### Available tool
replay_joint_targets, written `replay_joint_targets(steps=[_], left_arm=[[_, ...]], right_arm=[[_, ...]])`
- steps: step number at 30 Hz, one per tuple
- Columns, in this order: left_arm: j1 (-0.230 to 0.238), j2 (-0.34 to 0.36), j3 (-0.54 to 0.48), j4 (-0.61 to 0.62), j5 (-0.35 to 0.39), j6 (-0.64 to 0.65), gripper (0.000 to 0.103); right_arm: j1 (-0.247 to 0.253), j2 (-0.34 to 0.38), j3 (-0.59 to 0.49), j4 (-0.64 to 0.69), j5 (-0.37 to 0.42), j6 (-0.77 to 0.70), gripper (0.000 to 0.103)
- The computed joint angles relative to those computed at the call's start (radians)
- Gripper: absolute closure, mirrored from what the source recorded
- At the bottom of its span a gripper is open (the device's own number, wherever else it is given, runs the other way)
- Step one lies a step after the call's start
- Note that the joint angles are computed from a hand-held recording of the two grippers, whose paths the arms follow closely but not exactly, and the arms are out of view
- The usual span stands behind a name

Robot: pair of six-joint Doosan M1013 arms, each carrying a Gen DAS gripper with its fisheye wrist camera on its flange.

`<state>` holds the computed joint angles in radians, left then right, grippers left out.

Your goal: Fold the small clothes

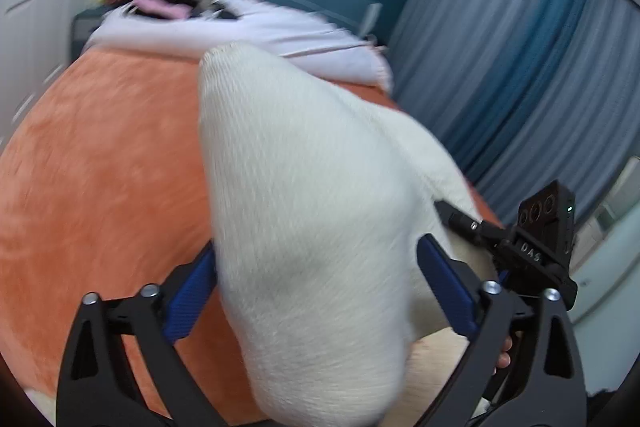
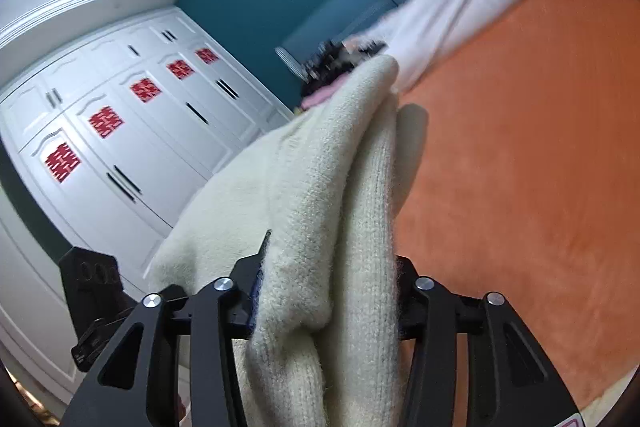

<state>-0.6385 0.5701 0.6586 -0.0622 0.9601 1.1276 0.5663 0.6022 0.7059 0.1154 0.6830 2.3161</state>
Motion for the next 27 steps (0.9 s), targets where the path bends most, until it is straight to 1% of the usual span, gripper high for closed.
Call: replay_joint_targets(steps=[1,2,3,4,5,6,7,8,10,11,12,13,14,15,16,17,18,19,20,21,22,23,24,25,26,27], left_arm=[[0.002,0.000,0.044,0.052,0.010,-0.047,0.008],[0.011,-0.003,0.073,0.085,0.063,-0.085,0.010],[0.012,-0.006,0.100,0.119,0.122,-0.130,0.014],[0.016,-0.024,0.147,0.117,0.132,-0.161,0.019],[0.019,-0.061,0.213,0.098,0.090,-0.172,0.018],[0.017,-0.092,0.265,0.105,0.044,-0.190,0.017],[0.013,-0.110,0.290,0.127,0.018,-0.209,0.015],[0.010,-0.109,0.285,0.138,0.013,-0.214,0.015],[0.003,-0.101,0.263,0.143,0.005,-0.220,0.015],[0.006,-0.080,0.229,0.135,0.017,-0.210,0.015],[0.010,-0.063,0.197,0.129,0.039,-0.195,0.015],[0.007,-0.034,0.151,0.137,0.081,-0.189,0.015],[0.004,-0.002,0.101,0.144,0.131,-0.183,0.015],[0.002,0.024,0.070,0.144,0.169,-0.177,0.015],[0.004,0.052,0.036,0.135,0.215,-0.172,0.015],[0.007,0.077,0.010,0.120,0.261,-0.168,0.017],[0.011,0.092,-0.001,0.113,0.291,-0.167,0.018],[0.015,0.108,-0.011,0.109,0.334,-0.170,0.019],[0.018,0.106,0.010,0.097,0.345,-0.175,0.019],[0.026,0.092,0.049,0.068,0.317,-0.186,0.019],[0.035,0.073,0.095,0.034,0.280,-0.210,0.018],[0.041,0.064,0.118,0.014,0.263,-0.220,0.017],[0.043,0.059,0.129,0.005,0.253,-0.218,0.017],[0.041,0.060,0.125,0.014,0.255,-0.206,0.016],[0.037,0.067,0.113,0.033,0.266,-0.194,0.016],[0.031,0.075,0.095,0.057,0.284,-0.183,0.016]], right_arm=[[-0.001,0.027,-0.012,-0.021,0.075,0.057,0.052],[0.003,0.055,-0.024,-0.078,0.172,0.140,0.053],[0.008,0.058,-0.005,-0.110,0.217,0.187,0.066],[0.009,0.041,0.037,-0.097,0.209,0.208,0.073],[0.012,0.010,0.096,-0.080,0.149,0.210,0.074],[0.019,-0.006,0.115,-0.097,0.136,0.204,0.074],[0.028,-0.009,0.106,-0.126,0.154,0.187,0.074],[0.034,-0.006,0.084,-0.137,0.178,0.149,0.075],[0.046,0.026,-0.002,-0.157,0.249,0.078,0.076],[0.049,0.043,-0.040,-0.162,0.278,0.056,0.079],[0.052,0.080,-0.109,-0.177,0.335,0.027,0.080],[0.054,0.117,-0.176,-0.193,0.399,0.002,0.080],[0.056,0.160,-0.248,-0.208,0.482,-0.022,0.084],[0.055,0.217,-0.342,-0.229,0.575,-0.024,0.088],[0.055,0.249,-0.394,-0.237,0.636,-0.013,0.088],[0.048,0.267,-0.404,-0.220,0.678,0.008,0.088],[0.040,0.260,-0.372,-0.184,0.697,0.015,0.085],[0.037,0.255,-0.344,-0.154,0.696,0.010,0.085],[0.045,0.238,-0.304,-0.171,0.674,-0.002,0.084],[0.052,0.238,-0.307,-0.188,0.681,-0.023,0.083],[0.057,0.253,-0.340,-0.187,0.719,-0.055,0.083],[0.061,0.282,-0.406,-0.191,0.775,-0.094,0.083],[0.063,0.301,-0.448,-0.200,0.808,-0.120,0.083],[0.061,0.306,-0.457,-0.197,0.815,-0.132,0.083],[0.053,0.293,-0.425,-0.185,0.787,-0.126,0.084],[0.042,0.259,-0.351,-0.158,0.733,-0.090,0.085]])
